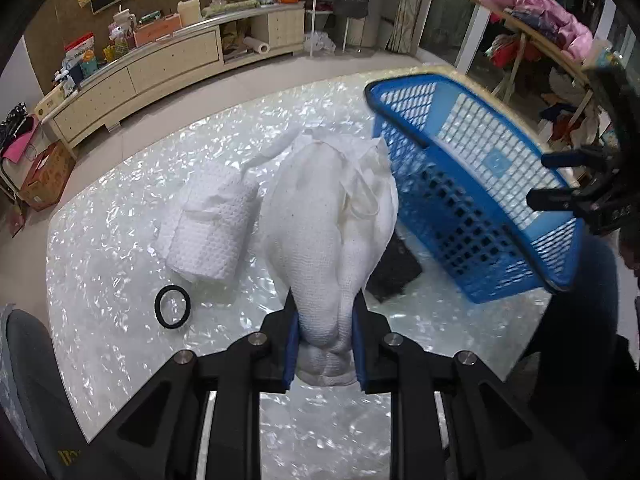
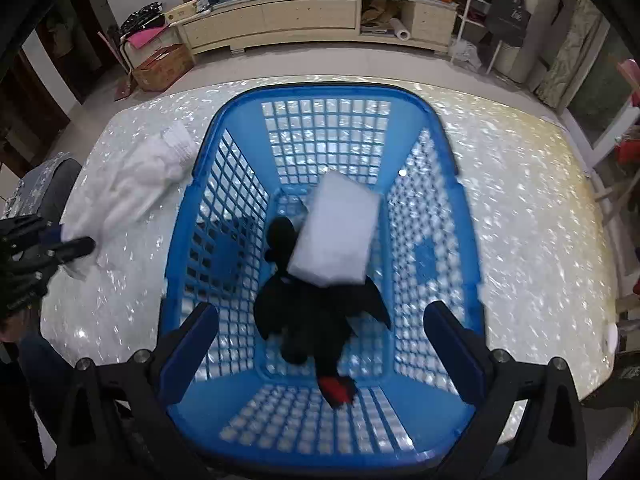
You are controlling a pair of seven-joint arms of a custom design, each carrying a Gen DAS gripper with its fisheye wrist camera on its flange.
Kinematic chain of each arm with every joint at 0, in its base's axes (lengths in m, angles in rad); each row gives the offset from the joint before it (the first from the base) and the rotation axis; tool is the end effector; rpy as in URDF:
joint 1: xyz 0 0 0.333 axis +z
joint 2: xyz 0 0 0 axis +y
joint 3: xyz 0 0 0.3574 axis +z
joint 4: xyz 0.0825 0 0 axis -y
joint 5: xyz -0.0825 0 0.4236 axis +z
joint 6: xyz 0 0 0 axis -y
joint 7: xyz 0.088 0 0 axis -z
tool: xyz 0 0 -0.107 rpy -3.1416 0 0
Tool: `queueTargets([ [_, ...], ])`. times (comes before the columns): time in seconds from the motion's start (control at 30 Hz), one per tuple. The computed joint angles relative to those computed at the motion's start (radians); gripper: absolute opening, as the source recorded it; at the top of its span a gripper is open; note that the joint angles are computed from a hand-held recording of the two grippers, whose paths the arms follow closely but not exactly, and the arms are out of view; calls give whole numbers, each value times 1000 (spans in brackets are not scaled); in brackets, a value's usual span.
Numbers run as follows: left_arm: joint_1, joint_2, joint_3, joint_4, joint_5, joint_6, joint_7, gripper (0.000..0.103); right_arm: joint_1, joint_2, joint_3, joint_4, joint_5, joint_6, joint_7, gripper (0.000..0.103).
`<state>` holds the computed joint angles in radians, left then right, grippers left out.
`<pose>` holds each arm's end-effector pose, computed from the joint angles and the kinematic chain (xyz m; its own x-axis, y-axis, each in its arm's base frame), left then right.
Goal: Organize soft objects
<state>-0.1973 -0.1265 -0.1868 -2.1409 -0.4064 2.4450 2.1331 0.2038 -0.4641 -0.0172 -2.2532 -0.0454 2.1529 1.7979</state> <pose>0.5360 -0.2212 0.5289 -0.6542 -0.7512 0.0883 -0.6857 0.5398 -0.4883 0.4581 0.0833 0.6096 -0.0140 -0.9989 -0.0443 -0.9346 0.0288 -0.3545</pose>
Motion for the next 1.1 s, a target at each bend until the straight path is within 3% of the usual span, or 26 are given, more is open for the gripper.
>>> queueTargets([
  [0.17, -4, -69, 5, -31, -23, -4, 5, 20, -6, -85, 0, -49, -11, -19, 12, 103],
  [0.47, -40, -129, -2, -20, -30, -8, 10, 20, -12, -115, -6, -83, -22, -5, 41, 103],
  [1.1, -117, 18, -69, 145, 37, -28, 16, 20, -39, -126, -38, -122, -13, 27, 36, 103],
])
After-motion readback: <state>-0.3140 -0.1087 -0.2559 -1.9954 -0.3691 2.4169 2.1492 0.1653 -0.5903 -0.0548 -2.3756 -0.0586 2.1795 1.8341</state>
